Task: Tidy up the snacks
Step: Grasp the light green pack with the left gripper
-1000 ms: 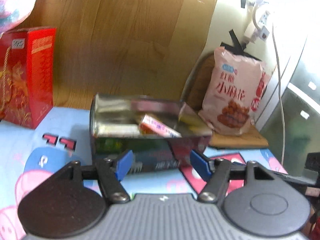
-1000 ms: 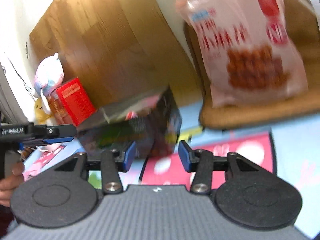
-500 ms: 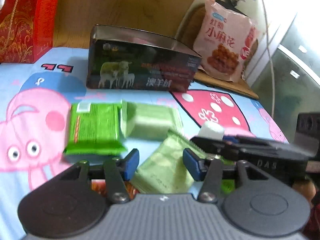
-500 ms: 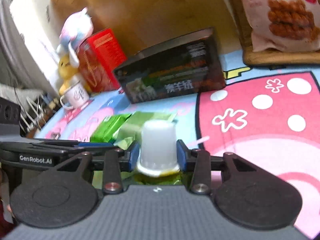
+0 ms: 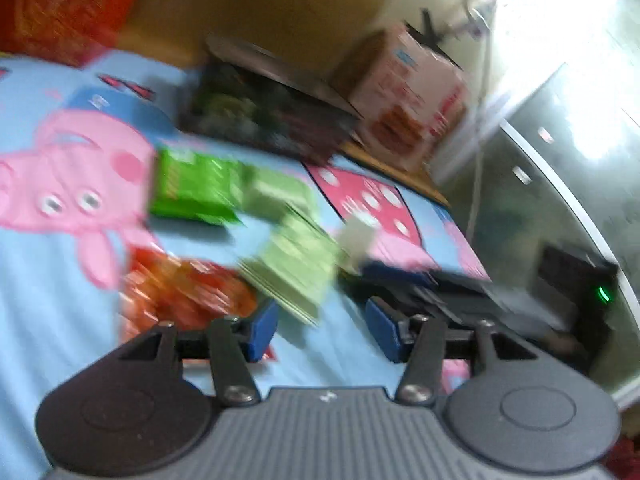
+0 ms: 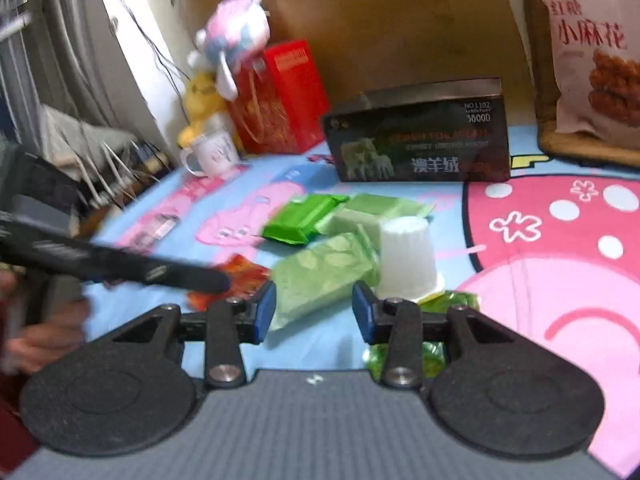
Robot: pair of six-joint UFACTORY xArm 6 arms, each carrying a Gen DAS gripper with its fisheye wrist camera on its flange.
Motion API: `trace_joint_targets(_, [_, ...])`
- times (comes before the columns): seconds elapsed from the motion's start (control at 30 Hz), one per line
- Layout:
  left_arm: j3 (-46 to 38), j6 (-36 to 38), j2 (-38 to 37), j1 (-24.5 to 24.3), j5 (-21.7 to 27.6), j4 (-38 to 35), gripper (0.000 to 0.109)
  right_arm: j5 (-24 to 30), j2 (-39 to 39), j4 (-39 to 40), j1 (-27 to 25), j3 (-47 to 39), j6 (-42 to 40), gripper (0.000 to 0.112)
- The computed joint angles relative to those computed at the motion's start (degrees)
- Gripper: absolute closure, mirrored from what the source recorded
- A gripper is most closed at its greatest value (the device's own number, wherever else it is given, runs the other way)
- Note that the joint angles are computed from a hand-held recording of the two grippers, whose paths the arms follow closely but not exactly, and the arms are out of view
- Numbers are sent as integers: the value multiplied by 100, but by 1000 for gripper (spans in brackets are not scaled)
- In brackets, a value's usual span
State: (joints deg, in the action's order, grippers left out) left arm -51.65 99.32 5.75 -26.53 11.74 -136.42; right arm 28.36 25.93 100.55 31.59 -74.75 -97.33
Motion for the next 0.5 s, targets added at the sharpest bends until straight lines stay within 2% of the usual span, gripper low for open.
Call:
trace_joint_targets(0.1, [-511, 393, 494, -195, -625, -294, 64, -502, 453, 149, 106, -591, -75, 67])
trace_joint_targets(0.17, [-548, 560, 551, -113, -627, -458, 68, -644, 666, 22, 100, -867, 269, 66])
trace_joint_targets(0.27, [-603, 877, 500, 44, -765, -985, 63, -136, 806, -431, -86, -1023, 976, 66])
trace_joint_targets(0.37, [-590, 482, 496, 95, -668, -757, 58, -22, 948, -807, -93, -1145, 1467, 66])
trace_joint_targets(0.4, [-599, 249, 534, 84, -615, -557, 60, 31, 959, -837, -78, -1131, 1578, 67])
trace_joint_targets(0.43, [-613, -34, 590, 55, -579, -323, 62, 143, 909, -727, -100, -1052, 1498, 75])
trace_joint_targets(0.5, [-675, 118, 666, 15, -611, -456, 72, 422, 711, -774, -136, -786, 1472, 84])
